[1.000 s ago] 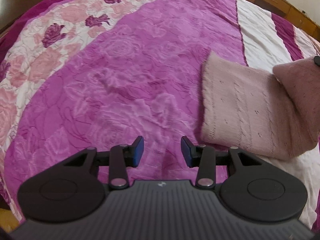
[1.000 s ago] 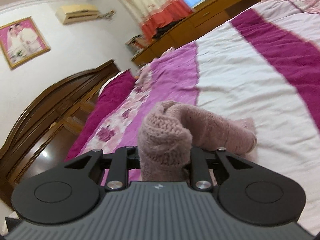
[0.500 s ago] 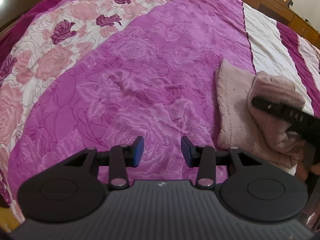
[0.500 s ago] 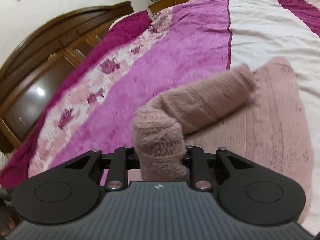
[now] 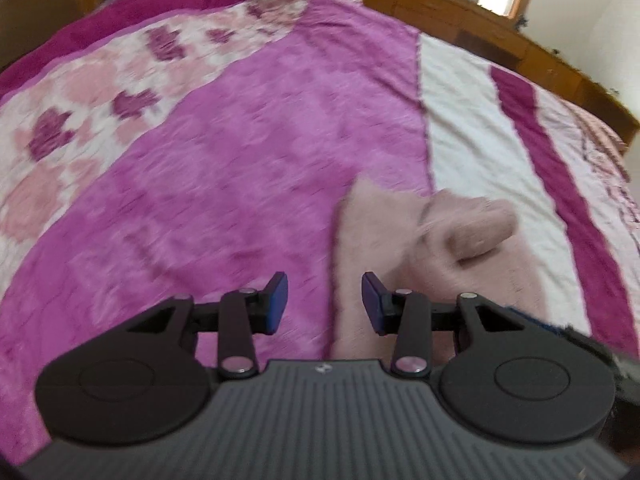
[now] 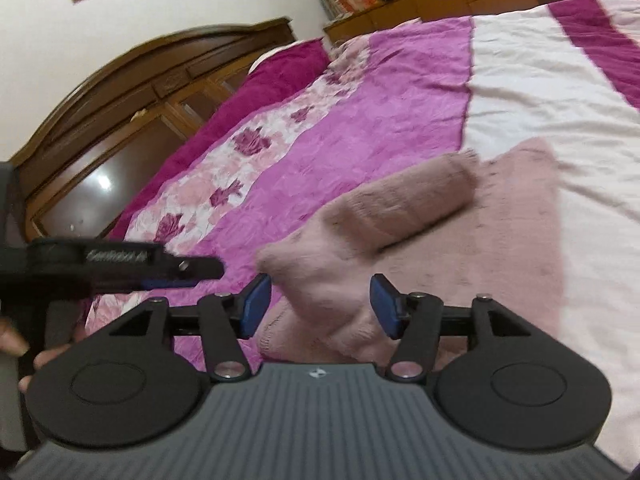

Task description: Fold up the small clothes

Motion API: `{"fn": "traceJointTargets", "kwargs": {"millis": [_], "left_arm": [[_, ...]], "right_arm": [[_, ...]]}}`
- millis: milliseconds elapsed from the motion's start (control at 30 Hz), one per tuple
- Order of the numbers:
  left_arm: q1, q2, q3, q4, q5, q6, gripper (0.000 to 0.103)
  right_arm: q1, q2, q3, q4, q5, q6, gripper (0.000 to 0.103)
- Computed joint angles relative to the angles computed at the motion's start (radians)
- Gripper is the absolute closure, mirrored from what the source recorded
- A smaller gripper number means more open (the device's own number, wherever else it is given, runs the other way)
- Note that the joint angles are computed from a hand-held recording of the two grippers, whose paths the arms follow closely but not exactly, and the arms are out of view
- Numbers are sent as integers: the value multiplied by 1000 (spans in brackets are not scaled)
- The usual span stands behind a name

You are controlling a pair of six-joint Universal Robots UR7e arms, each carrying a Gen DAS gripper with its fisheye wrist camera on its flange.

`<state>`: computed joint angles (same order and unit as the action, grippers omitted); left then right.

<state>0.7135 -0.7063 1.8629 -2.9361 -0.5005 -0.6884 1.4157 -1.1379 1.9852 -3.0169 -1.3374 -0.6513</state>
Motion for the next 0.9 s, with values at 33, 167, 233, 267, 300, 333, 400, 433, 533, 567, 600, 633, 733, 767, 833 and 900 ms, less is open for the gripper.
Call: {"fn": "traceJointTargets", "kwargs": {"millis": [33,167,233,267,300,333,400,433,533,567,600,633,733,767,833,900], "left_arm": [[2,18,-22,-28,-10,37,56],[16,80,-101,-105,-50,173,45],[25,110,-144,-106,-61,228,45],[30,125,-165,-104,-68,256,45],[34,137,-183,-95,-73,275,45],[39,146,-197,-85,-79,290,45],[55,167,-228,-68,-104,335,45],[61,177,-242,-58,-114,353,45],[79,217,-289,-44,-114,420,45],[83,231,-305,-39,-104,436,45],[85,241,-315,-42,-102,445,45],[90,250,-325,-52,-107,457,45],[104,270,-346,-78,-122,470,45],[107,276,-352,-82,-121,470,45],[111,289,-361,-104,-117,481,46],[112,301,-362,-157,-116,511,61]], "right_arm": [[-8,-14,7,-4,7,8,39],[-42,-57,15,-20,32,61,38],[-55,-67,12,-41,31,82,38],[-60,-69,8,-46,29,90,38],[-67,-71,4,-50,26,102,38],[-71,-73,0,-53,23,112,37],[-81,-74,-6,-60,17,137,37],[-85,-73,-8,-68,13,150,37],[-97,-71,-14,-77,3,183,37],[-98,-67,-16,-83,-1,191,37],[-103,-67,-16,-88,-6,198,37],[-104,-64,-17,-95,-10,204,36],[-112,-52,-14,-133,-22,236,35],[-115,-48,-14,-139,-23,249,34],[-119,-39,-20,-134,-31,266,34],[-119,-30,-24,-127,-38,269,34]]}}
